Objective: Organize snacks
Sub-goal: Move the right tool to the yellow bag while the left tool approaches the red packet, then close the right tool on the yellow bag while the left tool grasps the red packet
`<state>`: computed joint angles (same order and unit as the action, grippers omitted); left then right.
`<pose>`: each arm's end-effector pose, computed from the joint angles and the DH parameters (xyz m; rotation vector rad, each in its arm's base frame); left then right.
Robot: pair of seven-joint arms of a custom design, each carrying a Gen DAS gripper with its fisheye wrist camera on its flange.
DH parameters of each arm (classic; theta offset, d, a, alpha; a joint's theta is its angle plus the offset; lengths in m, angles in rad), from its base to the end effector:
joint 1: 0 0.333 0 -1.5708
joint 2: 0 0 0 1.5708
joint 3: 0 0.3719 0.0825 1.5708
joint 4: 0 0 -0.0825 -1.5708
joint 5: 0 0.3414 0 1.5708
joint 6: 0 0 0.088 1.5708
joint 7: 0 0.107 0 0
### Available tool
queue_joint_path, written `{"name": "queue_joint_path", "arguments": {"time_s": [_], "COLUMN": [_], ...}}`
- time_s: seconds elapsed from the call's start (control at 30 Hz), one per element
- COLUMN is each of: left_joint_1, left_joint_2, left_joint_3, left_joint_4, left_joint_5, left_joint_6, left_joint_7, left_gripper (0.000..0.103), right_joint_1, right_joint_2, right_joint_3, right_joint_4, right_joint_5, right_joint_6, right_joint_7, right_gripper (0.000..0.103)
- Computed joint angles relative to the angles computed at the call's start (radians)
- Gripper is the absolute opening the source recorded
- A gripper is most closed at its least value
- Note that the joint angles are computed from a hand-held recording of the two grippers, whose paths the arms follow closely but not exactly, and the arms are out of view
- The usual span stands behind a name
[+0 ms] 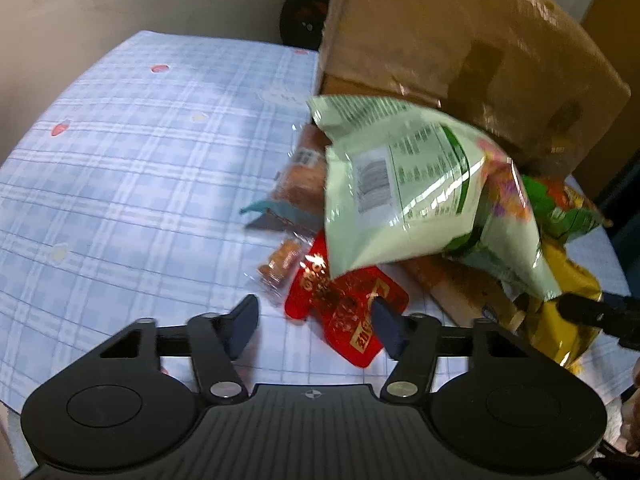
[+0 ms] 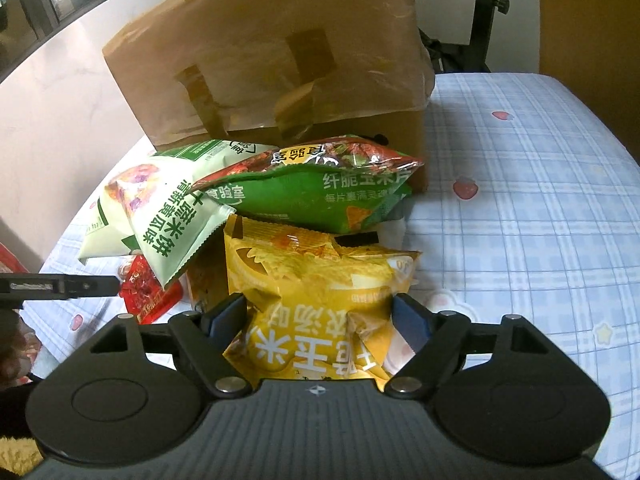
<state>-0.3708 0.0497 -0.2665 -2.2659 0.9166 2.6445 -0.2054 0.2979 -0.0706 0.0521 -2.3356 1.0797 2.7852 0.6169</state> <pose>0.4053 -0.3239 0.4503 -2.2339 1.4951 -0.6935 0.4696 0.1296 0.4874 -1.9712 1.3522 -0.1506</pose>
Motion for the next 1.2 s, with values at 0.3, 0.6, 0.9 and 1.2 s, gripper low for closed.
{"name": "queue_joint_path", "arguments": {"time_s": [0.3, 0.6, 0.9, 1.2], "left_joint_1": [0.013, 0.001, 0.007, 0.045], "left_joint_2": [0.031, 0.066, 0.023, -0.028], "left_joint_3": [0.007, 0.028, 0.026, 0.023], "left_joint_4": [0.004, 0.051, 0.006, -0.074], "left_joint_5": [-0.071, -0.099, -0.109, -0.106], "left_joint_6": [0.055, 0.01, 0.007, 0.082], "left_joint_7": [0.105, 0.18, 0.17, 0.138], "left_gripper": [0.055, 0.039, 0.024, 0.03], "right_joint_1": [-0.003, -0.004, -0.005, -0.005], "right_joint_2": [0.002, 0.001, 0.002, -0.001], "right_joint_3": [-0.001, -0.002, 0.0, -0.002], "right_joint_4": [0.004, 0.004, 0.007, 0.004], "right_joint_5": [0.012, 0.01, -0.004, 0.013], "right_joint_6": [-0.011, -0.014, -0.015, -0.013], "right_joint_7": [0.001, 0.009, 0.026, 0.016], "right_gripper": [0.082, 0.082, 0.081, 0.081]}}
